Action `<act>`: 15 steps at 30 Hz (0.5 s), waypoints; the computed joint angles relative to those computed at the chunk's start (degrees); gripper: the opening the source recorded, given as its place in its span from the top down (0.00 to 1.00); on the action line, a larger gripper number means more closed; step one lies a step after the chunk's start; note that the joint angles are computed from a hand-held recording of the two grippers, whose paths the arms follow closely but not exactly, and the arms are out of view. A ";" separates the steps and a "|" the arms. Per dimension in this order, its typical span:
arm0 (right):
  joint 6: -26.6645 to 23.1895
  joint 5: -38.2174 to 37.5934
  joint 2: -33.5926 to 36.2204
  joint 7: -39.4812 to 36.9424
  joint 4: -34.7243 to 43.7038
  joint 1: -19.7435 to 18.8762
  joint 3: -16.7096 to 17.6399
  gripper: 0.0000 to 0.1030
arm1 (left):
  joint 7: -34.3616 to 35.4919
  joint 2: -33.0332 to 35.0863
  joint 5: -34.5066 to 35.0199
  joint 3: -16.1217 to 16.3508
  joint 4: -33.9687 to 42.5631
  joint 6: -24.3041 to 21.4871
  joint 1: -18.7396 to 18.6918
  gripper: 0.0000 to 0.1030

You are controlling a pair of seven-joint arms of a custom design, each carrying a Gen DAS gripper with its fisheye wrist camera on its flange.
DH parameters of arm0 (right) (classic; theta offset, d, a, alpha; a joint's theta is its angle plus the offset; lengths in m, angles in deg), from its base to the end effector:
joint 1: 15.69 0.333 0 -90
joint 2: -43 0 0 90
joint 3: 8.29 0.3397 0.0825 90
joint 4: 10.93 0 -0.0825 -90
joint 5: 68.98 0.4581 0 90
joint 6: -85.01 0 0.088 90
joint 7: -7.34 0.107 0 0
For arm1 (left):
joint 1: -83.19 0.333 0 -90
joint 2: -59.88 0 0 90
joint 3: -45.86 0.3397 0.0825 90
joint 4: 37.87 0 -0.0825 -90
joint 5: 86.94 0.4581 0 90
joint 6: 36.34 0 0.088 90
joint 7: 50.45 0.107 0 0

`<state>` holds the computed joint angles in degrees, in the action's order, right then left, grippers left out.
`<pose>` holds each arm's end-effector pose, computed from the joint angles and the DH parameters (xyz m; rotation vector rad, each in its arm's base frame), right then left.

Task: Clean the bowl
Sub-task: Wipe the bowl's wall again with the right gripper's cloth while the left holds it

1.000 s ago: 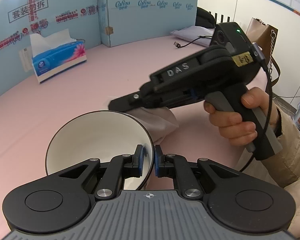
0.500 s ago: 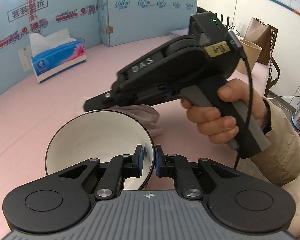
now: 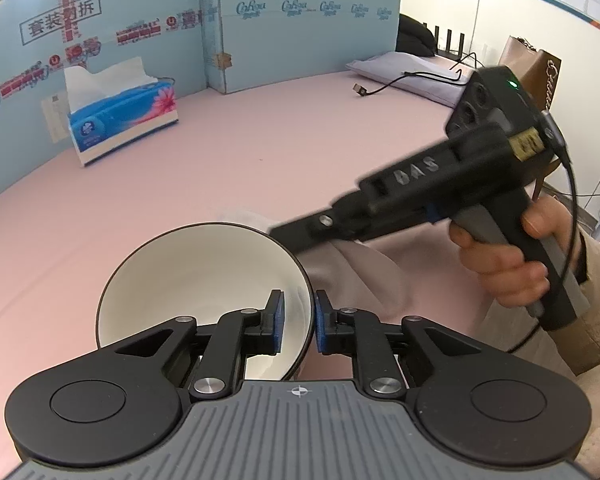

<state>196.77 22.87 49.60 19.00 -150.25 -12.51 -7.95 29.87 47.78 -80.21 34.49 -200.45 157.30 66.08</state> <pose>0.5108 0.0983 0.2285 -1.5079 1.1864 0.6609 0.3852 -0.2202 0.3039 -1.3783 2.2337 -0.8884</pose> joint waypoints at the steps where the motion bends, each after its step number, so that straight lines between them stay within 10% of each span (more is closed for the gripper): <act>1: -0.39 -0.27 -0.09 -0.14 -0.20 -0.10 -0.07 0.96 | 0.16 0.01 -0.44 -0.61 0.04 0.01 0.50 0.75; 15: -2.20 4.14 -2.37 -3.06 -2.99 -2.87 -2.42 0.96 | 1.62 2.86 -6.22 -4.41 3.04 2.07 3.16 0.72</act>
<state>194.56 27.01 47.23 15.94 -153.23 -15.38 -10.37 31.50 50.64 -86.43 30.09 -197.41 159.38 69.24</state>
